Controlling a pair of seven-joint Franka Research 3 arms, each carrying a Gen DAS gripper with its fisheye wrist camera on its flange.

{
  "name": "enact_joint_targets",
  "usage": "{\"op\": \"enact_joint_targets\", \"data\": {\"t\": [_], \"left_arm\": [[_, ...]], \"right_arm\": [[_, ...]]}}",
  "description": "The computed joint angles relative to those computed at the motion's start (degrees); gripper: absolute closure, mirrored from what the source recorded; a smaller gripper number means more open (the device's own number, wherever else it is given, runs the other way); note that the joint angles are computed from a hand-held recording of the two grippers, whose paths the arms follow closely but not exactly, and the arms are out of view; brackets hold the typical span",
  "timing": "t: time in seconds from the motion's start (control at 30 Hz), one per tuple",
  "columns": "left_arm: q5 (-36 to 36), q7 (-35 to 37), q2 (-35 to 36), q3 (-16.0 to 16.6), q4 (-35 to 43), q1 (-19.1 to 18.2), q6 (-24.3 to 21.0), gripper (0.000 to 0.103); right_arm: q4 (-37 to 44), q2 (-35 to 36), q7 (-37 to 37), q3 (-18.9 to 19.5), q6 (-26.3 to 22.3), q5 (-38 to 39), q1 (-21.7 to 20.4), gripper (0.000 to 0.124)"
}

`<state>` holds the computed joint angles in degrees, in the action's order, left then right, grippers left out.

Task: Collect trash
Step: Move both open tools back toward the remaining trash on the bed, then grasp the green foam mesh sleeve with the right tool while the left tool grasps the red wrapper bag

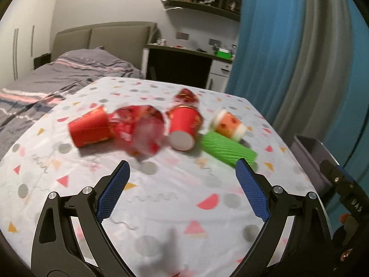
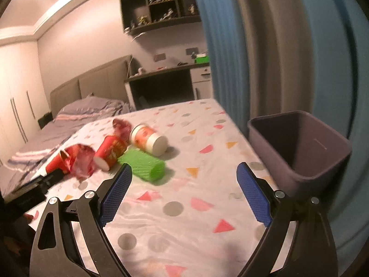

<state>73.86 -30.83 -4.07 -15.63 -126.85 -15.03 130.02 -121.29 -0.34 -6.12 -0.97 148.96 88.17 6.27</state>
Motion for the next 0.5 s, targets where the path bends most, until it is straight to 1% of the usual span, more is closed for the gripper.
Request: {"op": "enact_joint_targets", "data": {"t": [0.13, 0.3, 0.43, 0.5], "left_arm": [[-0.4, -1.9, -2.1, 0.3, -2.6, 0.8, -0.1, 0.012], [-1.2, -2.4, -3.2, 0.3, -4.1, 1.8, -0.5, 0.012], [-2.0, -2.5, -4.0, 0.5, -5.3, 2.6, 0.3, 0.012], [-2.3, -2.3, -4.3, 0.5, -5.8, 3.0, 0.4, 0.012]], "right_arm": [[1.5, 2.3, 2.0, 1.3, 2.0, -3.0, 1.3, 0.035], [5.1, 6.3, 4.9, 3.3, 5.0, -8.2, 2.8, 0.035], [8.2, 9.9, 8.7, 5.0, 7.1, -13.5, 3.8, 0.035], [9.9, 11.8, 12.0, 5.7, 8.0, -17.6, 4.3, 0.035]]}}
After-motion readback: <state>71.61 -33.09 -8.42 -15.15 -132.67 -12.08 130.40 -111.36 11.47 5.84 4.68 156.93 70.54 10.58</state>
